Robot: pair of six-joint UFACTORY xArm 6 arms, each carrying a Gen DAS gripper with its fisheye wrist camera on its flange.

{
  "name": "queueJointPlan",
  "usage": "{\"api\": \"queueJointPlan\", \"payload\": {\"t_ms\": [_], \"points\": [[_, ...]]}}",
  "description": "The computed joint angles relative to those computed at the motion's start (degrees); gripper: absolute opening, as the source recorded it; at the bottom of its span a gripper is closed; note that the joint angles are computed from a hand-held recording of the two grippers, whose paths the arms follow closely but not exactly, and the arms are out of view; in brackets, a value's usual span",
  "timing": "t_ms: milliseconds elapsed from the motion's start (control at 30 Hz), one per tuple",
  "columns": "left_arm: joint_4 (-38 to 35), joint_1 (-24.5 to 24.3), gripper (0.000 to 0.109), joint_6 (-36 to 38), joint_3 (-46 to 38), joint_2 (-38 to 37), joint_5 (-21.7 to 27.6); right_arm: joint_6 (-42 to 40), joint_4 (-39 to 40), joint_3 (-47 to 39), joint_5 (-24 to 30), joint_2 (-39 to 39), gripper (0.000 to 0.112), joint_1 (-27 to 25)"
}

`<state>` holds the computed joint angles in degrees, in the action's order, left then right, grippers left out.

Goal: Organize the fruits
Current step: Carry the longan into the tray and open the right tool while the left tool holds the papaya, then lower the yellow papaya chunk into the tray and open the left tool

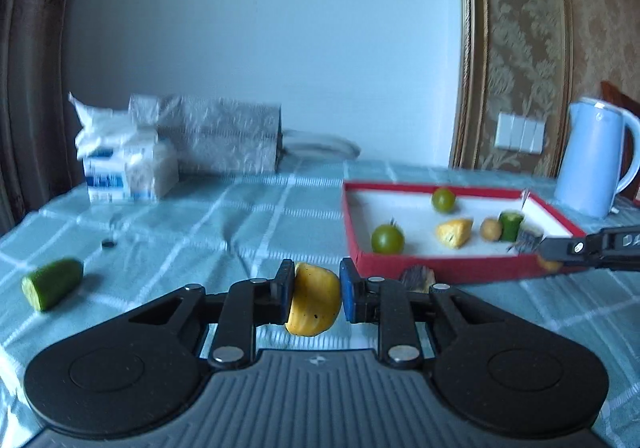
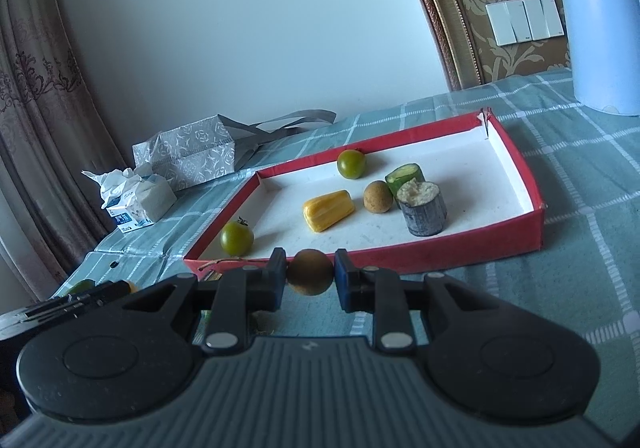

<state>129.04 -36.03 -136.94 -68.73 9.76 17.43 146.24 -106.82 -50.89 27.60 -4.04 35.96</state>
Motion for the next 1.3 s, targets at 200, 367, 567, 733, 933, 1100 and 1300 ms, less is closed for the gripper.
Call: {"api": "queueJointPlan", "payload": {"t_ms": [200, 367, 567, 733, 933, 1100, 1300], "points": [[5.72, -1.38, 0.023, -3.48, 0.65, -0.68, 2.15, -2.61, 0.87, -0.87, 1.20, 0.20, 0.025, 0.21], [8.98, -1.43, 0.023, -7.20, 0.71, -0.76, 2.00, -9.05, 4.49, -4.17, 0.37, 2.73, 0.025, -0.84], [8.33, -1.56, 0.023, -6.12, 0.78, -0.37, 2.20, -17.84, 9.98, -9.65, 0.74, 7.89, 0.025, -2.99], [9.04, -1.88, 0.023, -5.94, 1.24, -0.58, 2.78, -19.64, 12.47, -11.95, 1.00, 10.86, 0.058, -4.79], [8.31, -1.80, 0.023, -5.36, 1.15, -0.39, 2.65, -8.38, 4.78, -4.01, 5.91, 2.17, 0.058, -2.80], [7.59, -1.98, 0.023, -4.43, 0.88, -0.07, 2.47, -4.81, 5.02, 5.33, 10.25, -5.20, 0.066, -0.21], [2.17, -2.53, 0.023, 1.14, -0.50, 0.99, 2.34, -1.30, 6.02, 8.42, 10.02, -6.91, 0.066, -1.13]]}}
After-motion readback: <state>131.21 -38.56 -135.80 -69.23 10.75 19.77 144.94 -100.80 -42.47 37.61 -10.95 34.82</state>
